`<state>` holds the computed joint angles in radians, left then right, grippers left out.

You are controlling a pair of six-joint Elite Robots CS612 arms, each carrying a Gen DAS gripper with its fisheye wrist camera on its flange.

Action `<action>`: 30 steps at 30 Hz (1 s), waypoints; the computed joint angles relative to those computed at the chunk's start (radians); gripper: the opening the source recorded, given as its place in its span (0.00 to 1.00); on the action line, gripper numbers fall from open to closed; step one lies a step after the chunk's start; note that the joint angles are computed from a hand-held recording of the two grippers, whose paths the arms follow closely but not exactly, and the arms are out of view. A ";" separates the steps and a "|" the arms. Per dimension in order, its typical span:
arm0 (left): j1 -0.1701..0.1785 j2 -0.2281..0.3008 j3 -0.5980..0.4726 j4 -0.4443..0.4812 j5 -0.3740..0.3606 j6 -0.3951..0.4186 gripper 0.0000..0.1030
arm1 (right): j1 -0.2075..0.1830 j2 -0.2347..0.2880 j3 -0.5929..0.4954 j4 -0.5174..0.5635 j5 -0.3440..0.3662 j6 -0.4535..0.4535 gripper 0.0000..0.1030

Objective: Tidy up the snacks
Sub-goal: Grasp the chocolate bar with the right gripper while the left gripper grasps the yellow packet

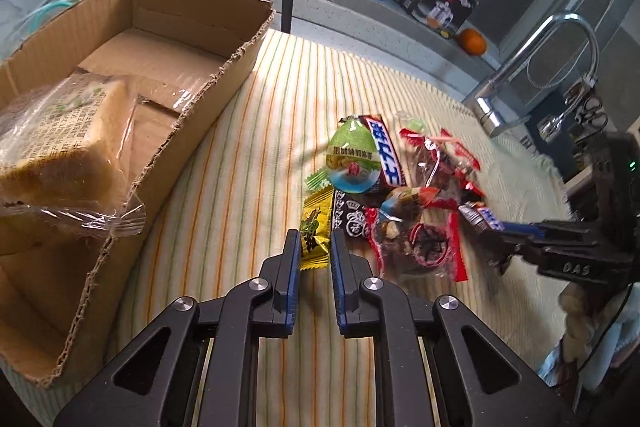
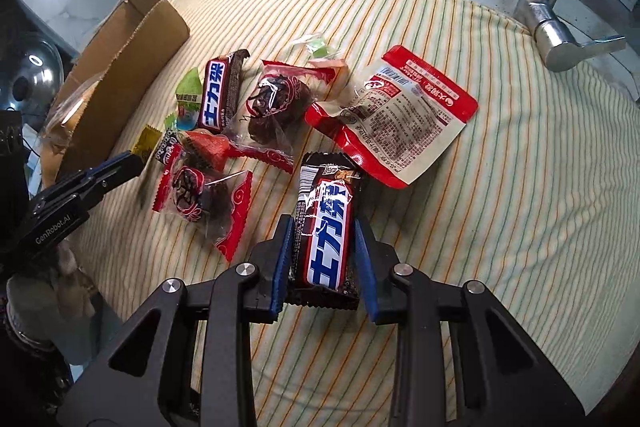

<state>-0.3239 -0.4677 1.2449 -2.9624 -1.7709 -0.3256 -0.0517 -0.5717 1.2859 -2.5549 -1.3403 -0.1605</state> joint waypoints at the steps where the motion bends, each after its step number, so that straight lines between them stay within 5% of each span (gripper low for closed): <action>1: -0.003 0.001 -0.003 0.008 0.010 0.012 0.12 | 0.001 -0.003 0.006 -0.011 -0.009 -0.003 0.30; 15: -0.003 -0.014 0.011 -0.038 0.014 0.010 0.08 | 0.003 -0.036 0.034 -0.080 0.011 -0.018 0.30; 18: 0.003 -0.011 0.007 -0.049 -0.005 -0.042 0.08 | 0.005 -0.037 0.027 -0.080 0.021 -0.011 0.30; 30: 0.011 -0.079 0.070 -0.183 0.092 -0.038 0.08 | 0.035 -0.055 0.000 -0.177 0.124 -0.063 0.30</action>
<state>-0.3132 -0.5470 1.3145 -3.1457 -1.6786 -0.3640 -0.0171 -0.6263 1.2855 -2.7321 -1.2159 -0.2233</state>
